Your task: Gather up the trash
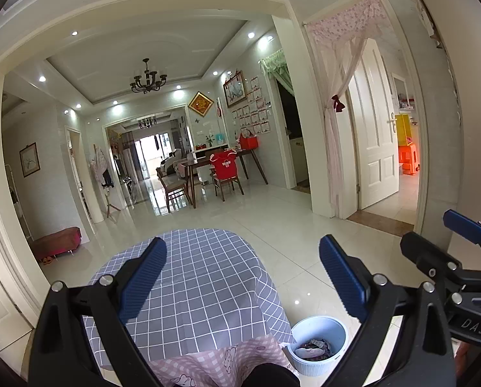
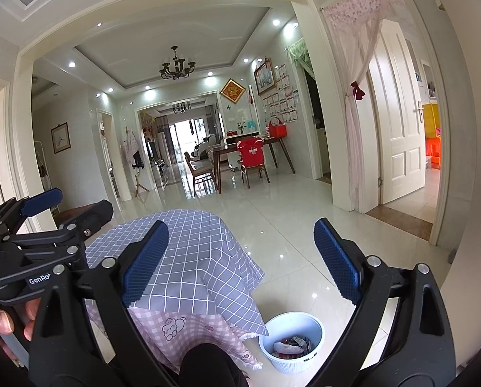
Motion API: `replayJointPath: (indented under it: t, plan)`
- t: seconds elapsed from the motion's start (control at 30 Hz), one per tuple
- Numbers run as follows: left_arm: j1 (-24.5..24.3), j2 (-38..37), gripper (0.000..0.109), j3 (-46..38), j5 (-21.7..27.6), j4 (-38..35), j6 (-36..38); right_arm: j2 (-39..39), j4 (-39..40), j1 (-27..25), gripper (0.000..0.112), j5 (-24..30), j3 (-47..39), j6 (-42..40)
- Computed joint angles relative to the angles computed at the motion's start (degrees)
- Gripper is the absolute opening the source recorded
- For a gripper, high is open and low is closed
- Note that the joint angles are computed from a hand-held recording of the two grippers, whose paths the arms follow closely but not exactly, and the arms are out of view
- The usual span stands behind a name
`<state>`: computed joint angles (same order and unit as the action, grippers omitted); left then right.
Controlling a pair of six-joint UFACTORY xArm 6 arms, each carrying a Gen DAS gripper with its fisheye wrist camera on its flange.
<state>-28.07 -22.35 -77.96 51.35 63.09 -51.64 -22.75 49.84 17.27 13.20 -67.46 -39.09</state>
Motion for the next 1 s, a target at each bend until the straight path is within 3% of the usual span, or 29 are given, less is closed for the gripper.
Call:
replayJointPath:
  t: [1.0]
  plan:
    - [0.28, 0.23, 0.094, 0.00, -0.46, -0.36, 0.42, 0.11, -0.97, -0.62, 0.091, 1.06, -0.62, 1.01]
